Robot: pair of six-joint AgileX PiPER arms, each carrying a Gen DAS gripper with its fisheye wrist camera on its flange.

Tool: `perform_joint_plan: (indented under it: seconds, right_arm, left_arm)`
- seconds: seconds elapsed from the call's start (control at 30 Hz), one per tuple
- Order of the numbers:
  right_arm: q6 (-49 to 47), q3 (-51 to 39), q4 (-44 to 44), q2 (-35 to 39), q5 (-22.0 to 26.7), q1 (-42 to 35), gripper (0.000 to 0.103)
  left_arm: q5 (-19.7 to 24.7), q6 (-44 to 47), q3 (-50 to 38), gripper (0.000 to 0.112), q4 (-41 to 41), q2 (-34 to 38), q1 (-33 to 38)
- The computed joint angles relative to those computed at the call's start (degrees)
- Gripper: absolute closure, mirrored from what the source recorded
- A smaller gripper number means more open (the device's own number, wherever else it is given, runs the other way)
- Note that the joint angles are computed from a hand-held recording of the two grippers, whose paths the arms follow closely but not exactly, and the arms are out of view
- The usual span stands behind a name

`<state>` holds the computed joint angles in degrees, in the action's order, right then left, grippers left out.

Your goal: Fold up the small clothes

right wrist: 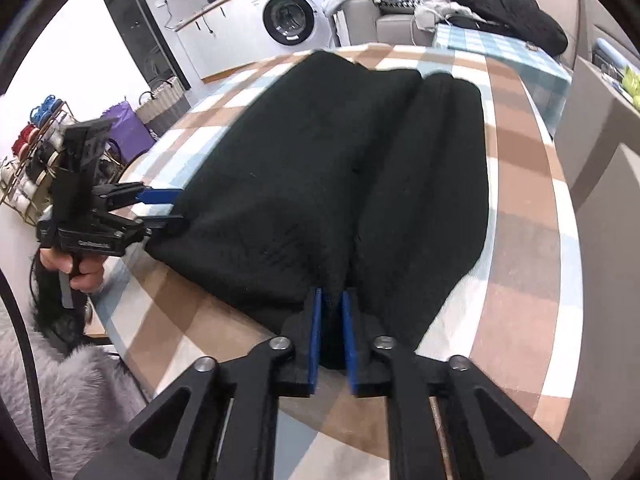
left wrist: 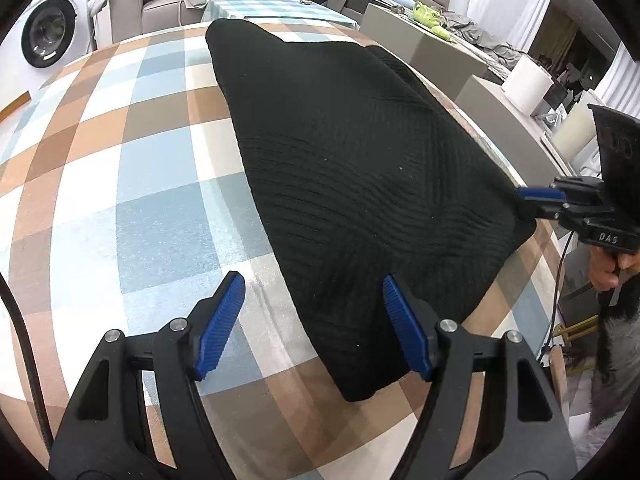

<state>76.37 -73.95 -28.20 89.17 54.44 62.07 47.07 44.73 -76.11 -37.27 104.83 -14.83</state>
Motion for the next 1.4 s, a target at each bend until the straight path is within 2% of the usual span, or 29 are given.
perform_joint_plan:
  seconds: [0.03, 0.1, 0.2, 0.4, 0.53, 0.63, 0.73, 0.77, 0.8, 0.83, 0.87, 1.03, 1.13, 1.17, 1.23, 1.27, 1.3, 1.33, 1.4]
  right_arm:
    - [1.3, 1.0, -0.8, -0.8, -0.7, -0.2, 0.072]
    - [6.7, 4.1, -2.7, -3.0, -3.7, -2.0, 0.058]
    - [11.0, 6.5, -2.4, -3.4, -8.6, -6.4, 0.057]
    - [5.9, 9.7, 4.4, -1.4, -23.3, -18.3, 0.056]
    - [-0.4, 11.1, 10.4, -2.1, -28.2, -23.0, 0.056]
    - [-7.1, 7.2, 13.1, 1.1, -28.0, -24.4, 0.056]
    - [-13.6, -1.9, 14.9, 7.7, -20.6, -24.2, 0.059]
    - [-14.0, -4.7, 13.4, 9.8, -17.5, -23.7, 0.066]
    - [-14.9, -6.9, 12.5, 11.2, -15.4, -23.4, 0.08]
    - [-15.5, -7.4, 12.2, 11.5, -14.9, -23.5, 0.089]
    - [-16.3, -9.0, 11.4, 11.5, -13.3, -22.9, 0.091]
    - [-15.3, -13.3, 1.1, 6.7, -5.4, -17.9, 0.093]
    - [-14.6, -12.3, 3.4, 7.2, -0.9, -20.3, 0.092]
    - [-14.6, -11.0, 6.0, 8.0, -0.6, -22.2, 0.092]
    - [-14.4, -6.6, 10.5, 7.4, -5.2, -25.1, 0.087]
    - [-12.7, -3.3, 11.1, 5.8, -8.7, -25.6, 0.085]
    - [-10.4, -0.6, 10.8, 3.9, -10.8, -25.5, 0.079]
    - [-8.5, 1.4, 10.4, 2.3, -12.3, -25.1, 0.073]
    - [-2.9, 7.0, 9.0, -2.3, -15.6, -23.1, 0.068]
  left_arm:
    - [0.2, 0.5, -0.2, 0.043, -0.9, 0.2, 0.4]
    - [0.9, 0.8, -0.7, 0.043, -2.9, 0.4, 1.3]
    - [1.8, 0.5, -1.8, 0.043, -5.1, 1.3, 2.2]
    - [1.5, -2.0, -4.5, 0.043, -3.9, 2.5, 1.8]
    - [1.9, -2.2, -6.2, 0.043, -4.2, 3.8, 1.8]
    - [2.1, -3.1, -7.8, 0.043, -3.6, 5.1, 1.3]
    - [2.2, -3.8, -8.8, 0.043, -3.3, 5.7, 1.0]
    - [2.1, -4.0, -9.0, 0.043, -3.4, 5.7, 1.0]
    - [2.1, -4.0, -9.2, 0.043, -3.6, 5.6, 1.0]
    - [2.0, -4.0, -9.2, 0.043, -3.7, 5.4, 1.2]
    - [2.0, -4.1, -9.2, 0.043, -3.8, 5.2, 1.3]
    - [2.2, -2.8, -9.2, 0.043, -5.3, 4.5, 2.3]
    - [2.3, -4.0, -10.3, 0.043, -4.6, 5.8, 2.0]
    - [2.6, -4.1, -10.8, 0.043, -4.7, 6.4, 1.9]
    - [2.8, -3.7, -10.8, 0.043, -5.3, 7.1, 1.8]
    - [2.7, -4.1, -10.8, 0.043, -5.1, 7.3, 1.6]
    - [3.1, -4.3, -11.0, 0.043, -5.1, 7.5, 1.6]
    - [3.6, -4.3, -11.0, 0.043, -5.5, 7.7, 1.6]
    - [4.1, -3.7, -10.9, 0.043, -6.3, 7.9, 1.4]
